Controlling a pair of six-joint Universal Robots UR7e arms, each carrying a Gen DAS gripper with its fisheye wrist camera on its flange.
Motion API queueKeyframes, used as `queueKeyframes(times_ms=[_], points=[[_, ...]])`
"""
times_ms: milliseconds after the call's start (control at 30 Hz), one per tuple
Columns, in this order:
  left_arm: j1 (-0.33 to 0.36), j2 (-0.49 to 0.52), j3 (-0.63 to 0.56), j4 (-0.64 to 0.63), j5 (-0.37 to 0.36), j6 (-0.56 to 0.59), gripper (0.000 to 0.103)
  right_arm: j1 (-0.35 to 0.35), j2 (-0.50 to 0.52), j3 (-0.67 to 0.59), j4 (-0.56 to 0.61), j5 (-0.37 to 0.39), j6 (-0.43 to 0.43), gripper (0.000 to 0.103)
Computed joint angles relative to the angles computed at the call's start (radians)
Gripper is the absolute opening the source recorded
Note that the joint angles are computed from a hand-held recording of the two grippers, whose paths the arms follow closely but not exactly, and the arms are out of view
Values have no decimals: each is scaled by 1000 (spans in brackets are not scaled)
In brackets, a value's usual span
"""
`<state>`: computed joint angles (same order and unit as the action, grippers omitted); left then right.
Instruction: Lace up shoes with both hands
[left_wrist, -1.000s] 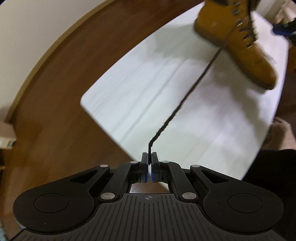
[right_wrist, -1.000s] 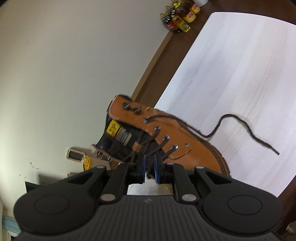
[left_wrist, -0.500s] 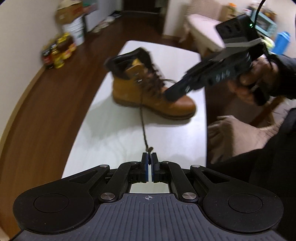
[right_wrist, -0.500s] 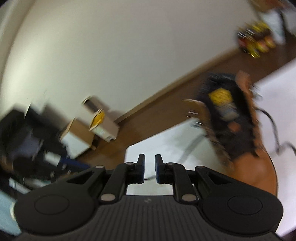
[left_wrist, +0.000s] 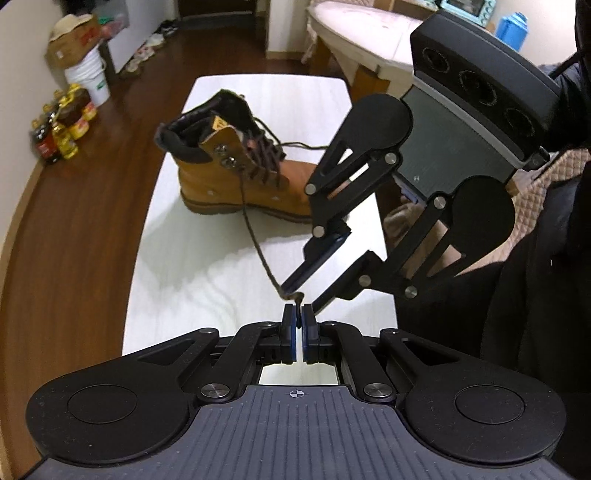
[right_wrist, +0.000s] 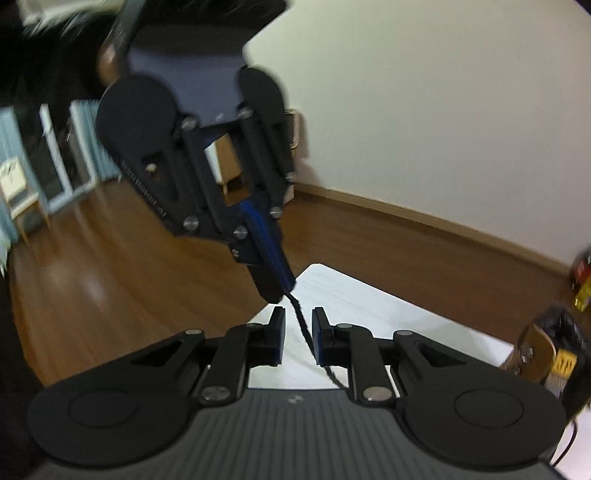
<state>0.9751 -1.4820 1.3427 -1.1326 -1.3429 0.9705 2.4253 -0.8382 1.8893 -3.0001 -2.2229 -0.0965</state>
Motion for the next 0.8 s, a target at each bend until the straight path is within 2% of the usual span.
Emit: queueKeyframes(times_ms=[33,100,200,267,300,433,567,800], points=[[1,3,0,-1,2,-7,3,0,2,-4,8,-2,5,4],[0,6,7,-7,17,-31,3,1,5,-5,-1,-14,37,3],[-11,1,45,-38,83,-99,4,-8,-12,14,-8,-47,237,3],[-13,-3,82,-69,129,-145,5,-11,-22,27,-3,-64,331,3],[-11,-3,92,-78,137,-158,5,-17,-37,43,-2,-66,412,3],[-7,-11,134,-127,155,-182,5,-20,-72,78,-12,-73,591,3],[-4,-19,168,-164,151,-169,5,-10,-82,75,10,-99,677,3],[2,-27,183,-189,124,-128,5,29,-141,77,122,-175,828,3]])
